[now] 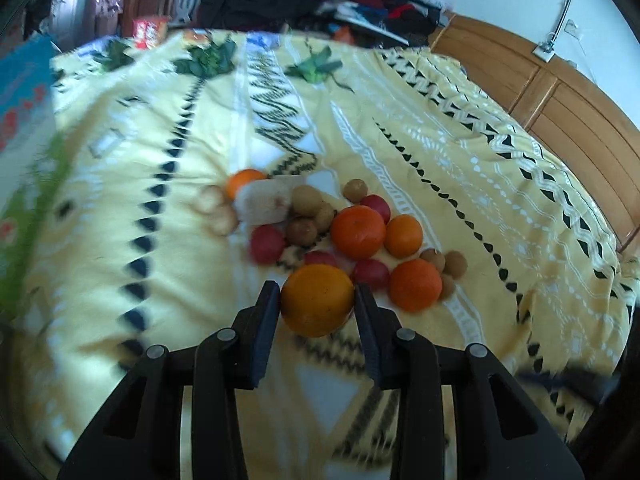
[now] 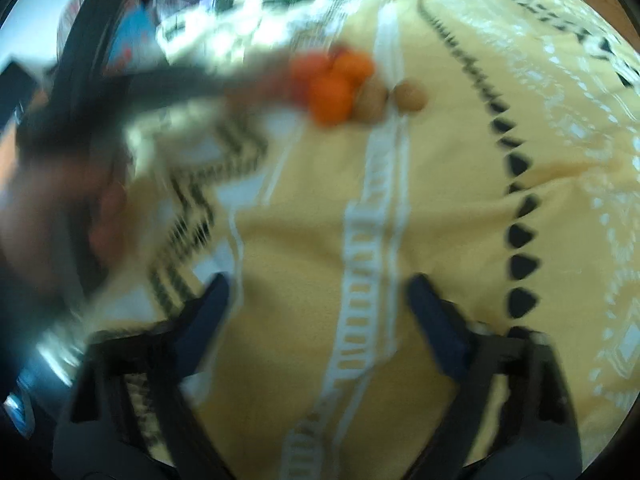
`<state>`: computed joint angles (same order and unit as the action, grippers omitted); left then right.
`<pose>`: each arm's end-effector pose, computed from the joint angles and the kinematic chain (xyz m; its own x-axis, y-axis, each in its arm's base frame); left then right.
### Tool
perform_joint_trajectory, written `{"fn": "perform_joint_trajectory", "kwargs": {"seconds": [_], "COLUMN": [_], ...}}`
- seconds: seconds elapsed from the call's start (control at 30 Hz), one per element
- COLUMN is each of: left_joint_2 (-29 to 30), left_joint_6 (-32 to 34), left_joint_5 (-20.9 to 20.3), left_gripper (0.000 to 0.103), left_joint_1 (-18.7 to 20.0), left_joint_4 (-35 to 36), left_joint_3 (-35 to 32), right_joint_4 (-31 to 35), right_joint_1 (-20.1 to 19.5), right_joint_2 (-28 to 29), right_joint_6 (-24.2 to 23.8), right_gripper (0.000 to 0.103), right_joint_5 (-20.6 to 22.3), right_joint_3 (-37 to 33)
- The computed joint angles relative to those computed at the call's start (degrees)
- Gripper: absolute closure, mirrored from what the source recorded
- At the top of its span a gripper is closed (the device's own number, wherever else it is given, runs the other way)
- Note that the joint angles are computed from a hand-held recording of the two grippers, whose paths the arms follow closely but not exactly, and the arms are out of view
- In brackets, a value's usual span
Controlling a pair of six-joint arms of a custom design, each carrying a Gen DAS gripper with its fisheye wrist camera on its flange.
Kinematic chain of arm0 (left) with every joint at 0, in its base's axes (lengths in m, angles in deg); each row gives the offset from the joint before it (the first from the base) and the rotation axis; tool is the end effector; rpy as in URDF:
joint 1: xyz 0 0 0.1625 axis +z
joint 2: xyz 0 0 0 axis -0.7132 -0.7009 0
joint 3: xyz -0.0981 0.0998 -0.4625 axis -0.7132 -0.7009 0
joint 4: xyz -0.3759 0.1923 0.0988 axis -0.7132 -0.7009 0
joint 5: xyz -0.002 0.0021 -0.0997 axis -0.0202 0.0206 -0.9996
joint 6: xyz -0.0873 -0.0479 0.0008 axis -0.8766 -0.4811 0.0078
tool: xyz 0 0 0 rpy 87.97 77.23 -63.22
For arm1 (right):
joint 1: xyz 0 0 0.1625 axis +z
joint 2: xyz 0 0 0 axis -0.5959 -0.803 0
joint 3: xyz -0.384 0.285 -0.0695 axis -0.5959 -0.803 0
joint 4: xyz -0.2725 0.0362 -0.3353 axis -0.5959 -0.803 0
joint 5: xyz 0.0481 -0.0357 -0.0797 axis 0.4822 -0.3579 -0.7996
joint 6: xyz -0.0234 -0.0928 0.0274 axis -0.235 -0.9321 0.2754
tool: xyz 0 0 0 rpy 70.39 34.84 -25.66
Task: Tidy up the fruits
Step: 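Grasp a small brown round fruit with the right tool while the left tool holds the orange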
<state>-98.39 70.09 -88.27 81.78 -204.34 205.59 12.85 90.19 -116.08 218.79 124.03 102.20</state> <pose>-0.3275 -0.4429 -0.1221 -0.6757 0.6816 -0.2807 0.7347 0.6538 -0.1809 -0.0134 -0.2232 0.2160 -0.8155 0.3224 0.4805 -0.0902 0.7494 -0.6559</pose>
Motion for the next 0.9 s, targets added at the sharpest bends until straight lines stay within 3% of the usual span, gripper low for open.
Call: {"fn": "perform_joint_trajectory", "kwargs": {"seconds": [0.07,0.13,0.2,0.27,0.47,0.63,0.73,0.9], "left_joint_2": [-1.28,-2.05,-2.43,-2.73,-2.78,-3.01,-3.31,-4.03], "left_joint_6": [-0.87,-1.73,-1.80,-1.50,-0.63,-0.73,-0.68,-0.89], "left_joint_5": [0.20,-0.30,-0.78,-1.16,-2.24,-3.26,-3.39,-3.36], "left_gripper": [0.064,0.064,0.064,0.064,0.064,0.064,0.064,0.064], "left_joint_1": [0.18,0.40,0.35,0.30,-0.18,-0.52,-0.94,-1.53], "left_joint_4": [-1.44,-2.56,-3.05,-3.41,-4.24,-3.90,-3.89,-3.79], "left_joint_3": [2.21,3.62,4.33,4.73,4.79,4.65,4.79,5.34], "right_joint_4": [1.61,1.65,2.95,4.39,4.38,2.86,3.19,1.86], "right_joint_1": [-0.56,0.65,0.09,-0.78,1.25,2.99,0.99,1.81], "right_joint_2": [-5.27,-5.66,-3.25,0.53,6.74,11.18,10.82,12.06], "right_joint_6": [0.02,0.71,1.45,2.12,0.95,0.77,0.10,-0.16], "right_gripper": [0.033,0.043,0.071,0.077,0.077,0.077,0.076,0.075], "right_joint_5": [-2.27,-1.09,-0.86,-0.06,2.00,7.47,4.72,5.66], "right_joint_3": [-0.82,-3.09,-6.41,-9.91,-13.67,-15.77,-15.77,-16.00]}}
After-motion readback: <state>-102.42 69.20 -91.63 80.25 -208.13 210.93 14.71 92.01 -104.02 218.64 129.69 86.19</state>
